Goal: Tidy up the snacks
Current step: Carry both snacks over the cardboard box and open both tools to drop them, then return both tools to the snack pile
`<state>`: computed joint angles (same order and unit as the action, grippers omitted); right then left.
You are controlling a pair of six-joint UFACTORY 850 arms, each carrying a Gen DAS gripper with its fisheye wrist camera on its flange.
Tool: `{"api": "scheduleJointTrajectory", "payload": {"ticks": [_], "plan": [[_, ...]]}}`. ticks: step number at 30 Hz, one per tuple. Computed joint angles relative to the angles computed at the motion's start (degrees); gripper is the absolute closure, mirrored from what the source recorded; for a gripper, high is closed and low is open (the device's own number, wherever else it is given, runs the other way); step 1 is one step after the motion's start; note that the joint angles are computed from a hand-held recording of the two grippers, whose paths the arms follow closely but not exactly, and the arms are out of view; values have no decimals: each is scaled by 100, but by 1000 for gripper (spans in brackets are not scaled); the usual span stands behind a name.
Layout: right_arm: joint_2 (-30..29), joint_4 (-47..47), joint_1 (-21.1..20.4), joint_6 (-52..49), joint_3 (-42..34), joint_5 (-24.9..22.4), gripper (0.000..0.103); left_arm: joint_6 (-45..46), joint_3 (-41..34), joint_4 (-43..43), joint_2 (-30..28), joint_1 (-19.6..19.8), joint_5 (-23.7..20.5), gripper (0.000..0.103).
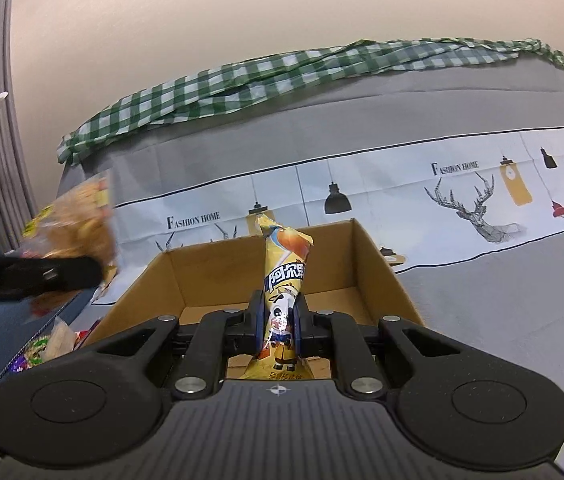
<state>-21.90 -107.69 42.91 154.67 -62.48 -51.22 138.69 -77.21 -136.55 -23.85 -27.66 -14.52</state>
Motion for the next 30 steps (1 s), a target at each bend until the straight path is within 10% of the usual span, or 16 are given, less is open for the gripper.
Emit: {"api": "scheduleJointTrajectory", "payload": {"ticks": [3,7,14,25,30], "plan": [[0,50,12,-22,-2,-27,84,-492,-349,148,-156,-71,195,38],[-98,445,85,-363,-149,-249,39,-428,-297,-20,-63,-30,-108,25],[-158,585,160,-581,-210,-445,39,983,820,-1085,496,195,-1000,26],[-185,741,374,-917,-291,-734,41,-122,1510,720,675,1279,-1027,78],[-199,836,523,-1155,-448,-720,53,-411,1285,1495,377,1815,-1135,81]]}}
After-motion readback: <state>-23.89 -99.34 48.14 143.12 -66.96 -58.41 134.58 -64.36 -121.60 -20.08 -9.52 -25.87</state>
